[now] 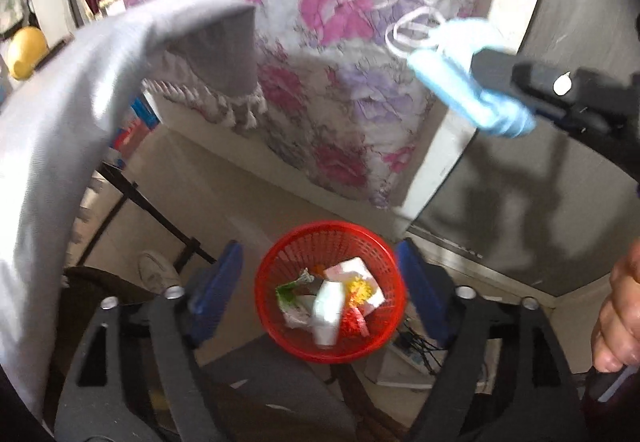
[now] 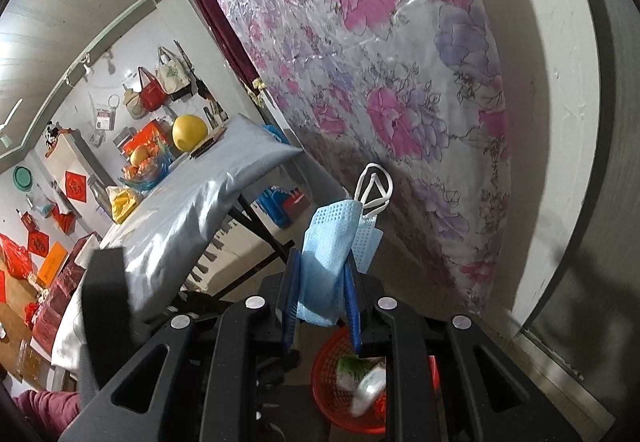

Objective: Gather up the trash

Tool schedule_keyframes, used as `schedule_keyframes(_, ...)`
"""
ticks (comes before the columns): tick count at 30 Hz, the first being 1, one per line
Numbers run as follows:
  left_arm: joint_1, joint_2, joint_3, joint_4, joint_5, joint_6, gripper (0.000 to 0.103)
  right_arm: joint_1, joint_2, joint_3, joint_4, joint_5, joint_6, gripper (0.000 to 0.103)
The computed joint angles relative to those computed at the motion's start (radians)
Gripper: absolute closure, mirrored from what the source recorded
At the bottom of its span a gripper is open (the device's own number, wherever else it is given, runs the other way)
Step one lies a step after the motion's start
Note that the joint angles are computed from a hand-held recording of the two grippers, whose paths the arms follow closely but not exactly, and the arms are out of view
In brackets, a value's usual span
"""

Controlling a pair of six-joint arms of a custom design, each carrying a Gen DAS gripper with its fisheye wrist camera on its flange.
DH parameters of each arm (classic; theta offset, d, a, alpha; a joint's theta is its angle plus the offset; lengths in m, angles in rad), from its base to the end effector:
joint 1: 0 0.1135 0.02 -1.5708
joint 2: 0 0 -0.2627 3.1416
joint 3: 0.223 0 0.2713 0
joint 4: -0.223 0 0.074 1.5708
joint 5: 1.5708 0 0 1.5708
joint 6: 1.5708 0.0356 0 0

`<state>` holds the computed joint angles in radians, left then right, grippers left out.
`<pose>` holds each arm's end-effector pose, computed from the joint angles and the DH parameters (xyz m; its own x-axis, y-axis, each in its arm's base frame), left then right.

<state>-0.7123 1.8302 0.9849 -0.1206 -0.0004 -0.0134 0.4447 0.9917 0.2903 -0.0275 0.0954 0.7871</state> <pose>0.2802 -0.2419 0.1191 -0.6313 0.5274 -0.5686 0.6450 0.7641 -0.0073 0.1808 0.0824 0.1356 -0.6823 0.4559 -0.5715 0.1689 0.8589 0.4836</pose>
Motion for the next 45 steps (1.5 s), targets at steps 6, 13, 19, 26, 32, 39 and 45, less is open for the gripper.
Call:
schedule_keyframes(6,0.029,-0.074,-0.073,0.034,-0.048,0.0,0.013,0.04,0.145,0.004,0.081,-0.02,0.012,0.081)
schedule_keyframes(13,0.066,-0.106,-0.12,0.055,-0.09,0.008,0.009,0.088,0.398,0.026,0.224,-0.058,0.042,0.081)
schedule_keyframes(19,0.084,-0.115,-0.144,0.055,-0.109,0.021,0.009,0.106,0.624,0.07,0.332,-0.1,0.055,0.077)
schedule_keyframes(26,0.108,-0.099,-0.133,0.039,-0.096,0.011,0.008,0.104,0.677,0.075,0.366,-0.114,0.064,0.058)
schedule_keyframes(32,0.096,-0.121,-0.157,0.057,-0.112,0.018,0.008,0.114,0.418,0.033,0.199,-0.009,0.055,0.03)
schedule_keyframes(39,0.076,-0.178,-0.198,0.073,-0.107,0.036,0.008,0.21,0.221,0.079,-0.117,0.158,0.042,0.011)
schedule_keyframes(45,0.061,-0.225,-0.229,0.072,-0.099,0.041,0.007,0.235,0.037,0.077,-0.336,0.182,0.06,0.006)
